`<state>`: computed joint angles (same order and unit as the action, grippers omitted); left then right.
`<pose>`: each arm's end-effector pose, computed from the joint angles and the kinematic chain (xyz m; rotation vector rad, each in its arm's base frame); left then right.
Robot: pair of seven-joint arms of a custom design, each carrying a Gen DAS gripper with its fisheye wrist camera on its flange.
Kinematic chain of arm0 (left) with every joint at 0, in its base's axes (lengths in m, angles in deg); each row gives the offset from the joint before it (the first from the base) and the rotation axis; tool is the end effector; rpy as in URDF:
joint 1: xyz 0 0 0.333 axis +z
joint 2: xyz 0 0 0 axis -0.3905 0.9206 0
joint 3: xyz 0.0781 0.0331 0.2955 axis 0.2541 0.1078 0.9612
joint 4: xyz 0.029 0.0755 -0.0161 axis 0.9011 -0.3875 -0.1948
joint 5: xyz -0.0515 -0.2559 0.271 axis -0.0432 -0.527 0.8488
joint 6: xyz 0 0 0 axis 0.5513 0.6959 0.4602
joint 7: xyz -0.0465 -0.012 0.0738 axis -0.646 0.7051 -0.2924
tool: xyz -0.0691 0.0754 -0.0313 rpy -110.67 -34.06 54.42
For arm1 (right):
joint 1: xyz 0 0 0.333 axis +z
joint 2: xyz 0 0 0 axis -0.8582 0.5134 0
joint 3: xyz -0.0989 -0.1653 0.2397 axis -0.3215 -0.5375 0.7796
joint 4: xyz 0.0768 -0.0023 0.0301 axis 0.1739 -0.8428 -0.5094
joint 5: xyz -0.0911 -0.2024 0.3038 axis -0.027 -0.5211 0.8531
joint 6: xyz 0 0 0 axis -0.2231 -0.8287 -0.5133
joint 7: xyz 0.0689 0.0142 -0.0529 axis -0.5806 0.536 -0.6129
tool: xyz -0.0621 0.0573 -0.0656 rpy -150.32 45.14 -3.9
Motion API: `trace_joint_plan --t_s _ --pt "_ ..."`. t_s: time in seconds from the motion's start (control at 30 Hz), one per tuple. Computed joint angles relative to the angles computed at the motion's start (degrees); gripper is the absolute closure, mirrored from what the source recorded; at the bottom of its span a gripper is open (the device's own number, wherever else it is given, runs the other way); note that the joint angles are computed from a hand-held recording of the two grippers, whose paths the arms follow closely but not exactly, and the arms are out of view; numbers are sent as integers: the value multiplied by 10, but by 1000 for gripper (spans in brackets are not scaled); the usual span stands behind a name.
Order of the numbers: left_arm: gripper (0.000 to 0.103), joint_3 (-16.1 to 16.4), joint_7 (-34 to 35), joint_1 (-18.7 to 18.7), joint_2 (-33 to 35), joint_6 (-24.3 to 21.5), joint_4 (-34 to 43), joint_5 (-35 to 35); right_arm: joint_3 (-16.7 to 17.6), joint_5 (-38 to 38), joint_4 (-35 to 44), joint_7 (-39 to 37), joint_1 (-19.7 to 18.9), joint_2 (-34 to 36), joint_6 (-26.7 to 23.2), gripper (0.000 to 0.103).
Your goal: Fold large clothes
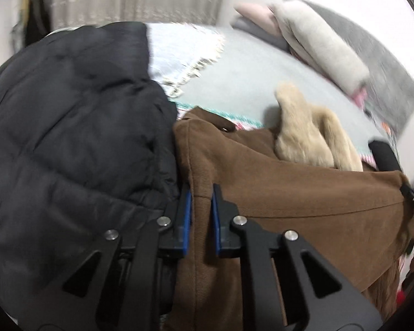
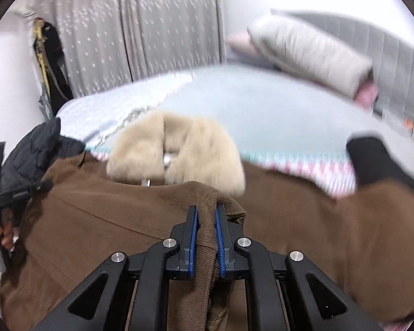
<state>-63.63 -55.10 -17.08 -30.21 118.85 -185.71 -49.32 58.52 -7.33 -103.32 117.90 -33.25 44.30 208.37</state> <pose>0.4490 -0.1475 0.4414 -2.0718 1.5298 -0.8524 0.4929 0.3229 0.4569 -1.9141 1.4569 -0.4916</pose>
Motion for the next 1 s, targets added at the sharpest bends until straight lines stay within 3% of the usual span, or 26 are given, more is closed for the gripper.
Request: trace_joint_plan --t_s 0.07,0.17,0.2,0.3,0.33,0.4,0.5,0.57,0.6,0.67,0.7,0.73,0.77,0.83,0.9,1.0 --pt "82 -54 -73 48 -2 -37 14 78 5 -23 43 12 -4 37 -31 88" --pt "77 -34 -63 16 -18 -58 15 82 -5 26 116 -33 14 97 -154 83" --pt "77 -31 -71 13 -28 -54 12 95 -24 11 117 -11 28 100 -166 83" --pt "76 -33 -75 26 -47 13 5 143 -24 13 60 11 13 66 -94 80" --pt "75 -36 -64 25 -42 14 11 138 -22 14 49 12 13 58 -84 80" --pt "75 -9 -2 -15 -8 11 26 88 -9 28 38 -18 9 52 -73 80" --pt "76 9 45 -47 42 -34 45 35 7 46 35 -63 15 60 -85 80" --pt "76 3 7 -34 67 -33 47 103 2 41 32 -60 26 70 -105 80" --pt "76 -4 -32 -27 70 -36 50 156 2 47 26 -66 22 74 -91 80" --pt "76 2 -36 -43 66 -59 57 171 -2 53 6 -70 20 67 -62 80" --pt "71 11 -12 -60 60 -70 58 147 -3 57 5 -72 22 60 -78 77" --pt "59 22 9 -75 53 -71 54 121 -5 54 4 -67 26 49 -101 72" --pt "51 32 33 -90 45 -67 48 89 -7 46 2 -58 27 41 -114 59" --pt "18 32 50 -106 23 -68 38 49 -8 32 -38 -35 20 -5 -101 47" --pt "12 10 32 -107 1 -95 38 48 -4 18 -78 -6 5 -48 -89 38" --pt "11 18 67 -148 -26 -134 38 -40 5 2 -138 46 -31 -125 -96 32"
